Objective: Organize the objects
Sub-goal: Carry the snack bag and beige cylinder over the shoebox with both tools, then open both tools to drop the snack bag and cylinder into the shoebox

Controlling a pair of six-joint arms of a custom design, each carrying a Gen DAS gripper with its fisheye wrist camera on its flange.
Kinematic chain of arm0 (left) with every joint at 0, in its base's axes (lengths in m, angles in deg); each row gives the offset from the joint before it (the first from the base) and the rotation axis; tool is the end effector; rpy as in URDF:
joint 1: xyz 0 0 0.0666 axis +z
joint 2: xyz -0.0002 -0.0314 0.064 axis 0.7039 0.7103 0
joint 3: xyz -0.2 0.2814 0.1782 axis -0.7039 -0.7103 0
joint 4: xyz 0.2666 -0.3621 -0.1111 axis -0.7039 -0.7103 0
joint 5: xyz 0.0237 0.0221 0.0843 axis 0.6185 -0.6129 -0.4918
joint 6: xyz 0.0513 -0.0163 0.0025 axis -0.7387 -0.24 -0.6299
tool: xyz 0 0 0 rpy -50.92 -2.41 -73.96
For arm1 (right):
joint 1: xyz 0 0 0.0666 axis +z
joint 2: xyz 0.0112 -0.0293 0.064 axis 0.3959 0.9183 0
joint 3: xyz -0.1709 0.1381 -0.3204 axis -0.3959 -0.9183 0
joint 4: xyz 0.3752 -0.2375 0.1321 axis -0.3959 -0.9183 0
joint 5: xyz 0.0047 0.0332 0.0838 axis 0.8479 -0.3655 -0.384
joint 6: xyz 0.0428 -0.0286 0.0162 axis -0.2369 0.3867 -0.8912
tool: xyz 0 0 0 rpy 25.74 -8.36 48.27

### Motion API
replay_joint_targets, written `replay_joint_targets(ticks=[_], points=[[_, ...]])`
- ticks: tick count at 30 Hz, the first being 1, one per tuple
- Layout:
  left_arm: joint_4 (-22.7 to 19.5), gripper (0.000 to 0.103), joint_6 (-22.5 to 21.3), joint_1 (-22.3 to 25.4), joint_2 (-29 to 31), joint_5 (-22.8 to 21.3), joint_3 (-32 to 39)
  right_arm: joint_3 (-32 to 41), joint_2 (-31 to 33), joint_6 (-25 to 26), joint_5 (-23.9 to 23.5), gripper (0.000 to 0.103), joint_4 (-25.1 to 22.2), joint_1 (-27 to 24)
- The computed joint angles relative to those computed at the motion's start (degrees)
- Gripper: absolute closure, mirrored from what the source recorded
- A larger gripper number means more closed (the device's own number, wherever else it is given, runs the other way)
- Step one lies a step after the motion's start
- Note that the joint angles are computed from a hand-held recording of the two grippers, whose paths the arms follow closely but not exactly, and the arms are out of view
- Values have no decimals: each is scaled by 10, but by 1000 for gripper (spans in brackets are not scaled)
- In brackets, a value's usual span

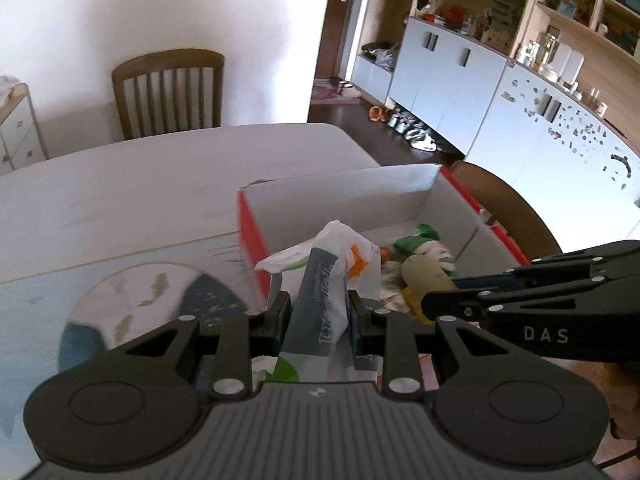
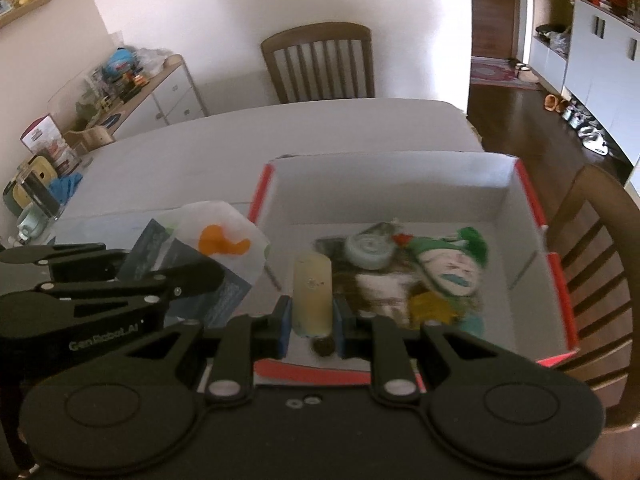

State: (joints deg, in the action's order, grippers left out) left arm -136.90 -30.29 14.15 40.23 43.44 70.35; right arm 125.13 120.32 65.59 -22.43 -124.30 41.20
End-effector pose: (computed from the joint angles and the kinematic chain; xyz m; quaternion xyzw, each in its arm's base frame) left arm 0.3382 -0.2004 0.5339 0.1484 0.9160 -0.1339 0.3478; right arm 0.3272 0.1098 0.5571 -0.0775 0.9408 0.1389 0.2992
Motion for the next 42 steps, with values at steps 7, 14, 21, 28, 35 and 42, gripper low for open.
replay_joint_targets(ticks=[7, 14, 21, 28, 35, 42], points=[[7, 75, 13, -45, 40, -29, 25, -15, -14, 38, -22, 84, -2, -65], [13, 75, 9, -62, 89, -48, 54, -29, -14, 80, -42, 84, 5, -122], [4, 75, -1, -64, 143, -70, 86, -34, 2, 100, -55, 84, 10, -147], [1, 75, -17, -57, 185, -96, 117, -22, 24, 107, -82, 84, -4, -138], [1, 75, -26, -52, 210, -92, 127, -18, 51, 118, -69, 84, -12, -111], [-11, 75, -21, -47, 222, -80, 123, -23, 61, 129, -48, 84, -9, -92]])
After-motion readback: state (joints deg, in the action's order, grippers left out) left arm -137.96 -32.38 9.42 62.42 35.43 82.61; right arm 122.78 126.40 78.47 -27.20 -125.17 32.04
